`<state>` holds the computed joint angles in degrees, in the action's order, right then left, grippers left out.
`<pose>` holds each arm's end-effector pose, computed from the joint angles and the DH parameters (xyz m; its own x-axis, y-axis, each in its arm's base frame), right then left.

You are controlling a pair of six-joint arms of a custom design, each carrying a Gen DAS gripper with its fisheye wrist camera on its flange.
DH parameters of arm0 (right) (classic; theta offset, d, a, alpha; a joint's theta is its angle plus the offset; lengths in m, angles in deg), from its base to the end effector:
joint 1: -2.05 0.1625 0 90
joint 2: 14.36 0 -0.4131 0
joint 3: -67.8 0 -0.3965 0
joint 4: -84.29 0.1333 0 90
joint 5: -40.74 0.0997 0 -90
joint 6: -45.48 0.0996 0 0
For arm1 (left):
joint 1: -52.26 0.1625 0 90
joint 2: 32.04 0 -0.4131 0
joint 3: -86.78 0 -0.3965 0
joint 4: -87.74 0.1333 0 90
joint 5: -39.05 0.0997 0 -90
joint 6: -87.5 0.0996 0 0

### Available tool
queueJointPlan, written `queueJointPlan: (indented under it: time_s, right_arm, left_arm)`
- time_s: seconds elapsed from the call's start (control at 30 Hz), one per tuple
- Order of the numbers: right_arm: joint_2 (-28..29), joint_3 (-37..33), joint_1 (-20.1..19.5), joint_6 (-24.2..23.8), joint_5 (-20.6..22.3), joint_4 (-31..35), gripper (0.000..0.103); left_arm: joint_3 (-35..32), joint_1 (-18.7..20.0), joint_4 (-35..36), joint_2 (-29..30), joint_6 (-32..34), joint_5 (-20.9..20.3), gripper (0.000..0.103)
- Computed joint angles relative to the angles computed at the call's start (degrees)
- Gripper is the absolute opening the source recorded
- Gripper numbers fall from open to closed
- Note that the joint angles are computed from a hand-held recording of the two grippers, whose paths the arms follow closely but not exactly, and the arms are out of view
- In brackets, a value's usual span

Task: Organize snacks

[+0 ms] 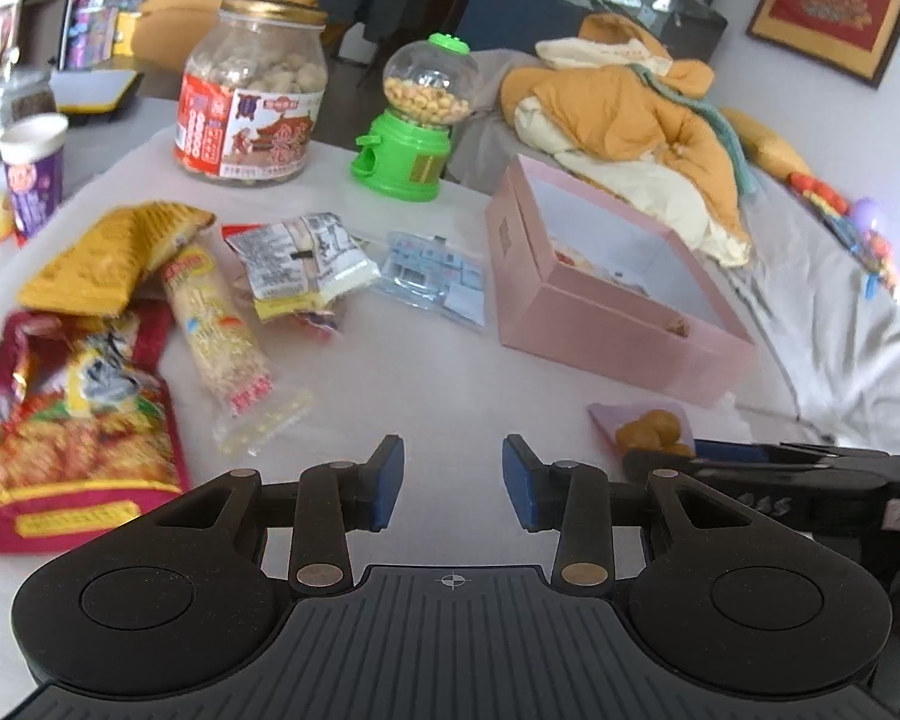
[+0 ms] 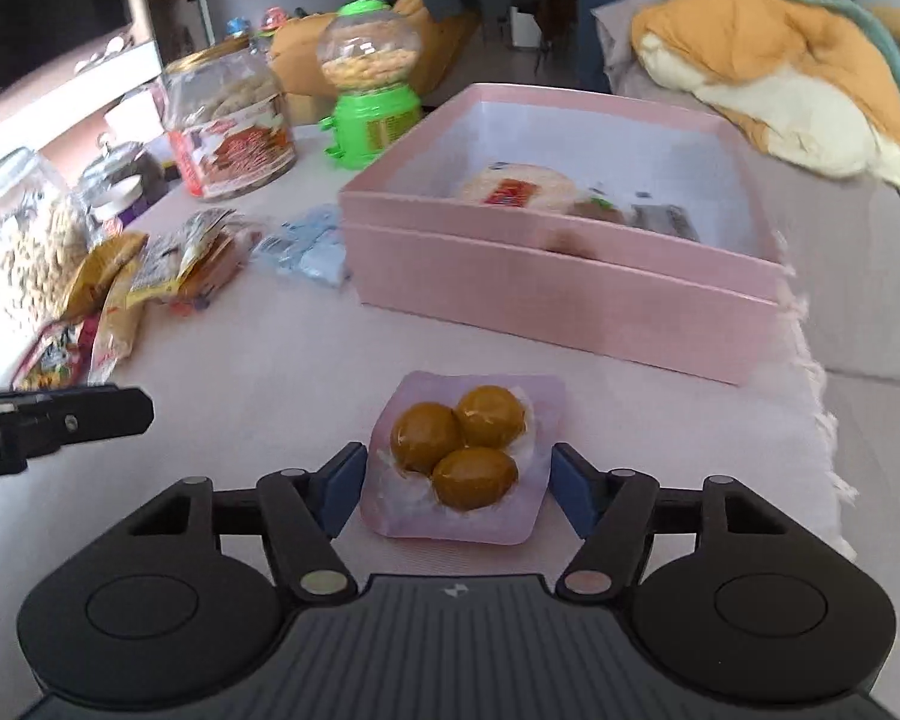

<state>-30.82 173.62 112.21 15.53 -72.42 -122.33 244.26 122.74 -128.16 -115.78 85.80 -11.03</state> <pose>0.2714 -0.4662 -0.1527 -0.6487 -0.5446 0.5316 -0.7273 0.6493 -0.2223 0.0931 -0.3275 0.2244 -0.8979 -0.2384 -0.3701 0.1784 0.5714 -0.8011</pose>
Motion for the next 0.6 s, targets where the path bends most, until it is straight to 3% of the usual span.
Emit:
queueJointPlan:
  time_s: [0.23, 0.37, 0.53, 0.6]
  right_arm:
    - [-7.45, 2.91, 1.09, 1.59, 2.51, 1.58, 0.066]
    - [-9.45, 0.65, 1.66, 3.63, 5.98, 0.99, 0.066]
    - [-1.32, -13.14, 2.19, -1.85, 0.16, 1.66, 0.073]
    - [1.29, -16.84, 2.77, -4.15, -3.55, 3.72, 0.073]
  left_arm:
    - [-0.19, 0.58, -5.44, 3.50, 4.09, -4.43, 0.041]
    - [-2.42, -0.36, -4.69, 4.11, 8.76, -2.46, 0.041]
    - [-5.73, -1.62, -1.33, 2.74, 14.52, 0.20, 0.041]
    - [-8.23, -0.34, 1.82, 1.26, 15.63, -2.15, 0.041]
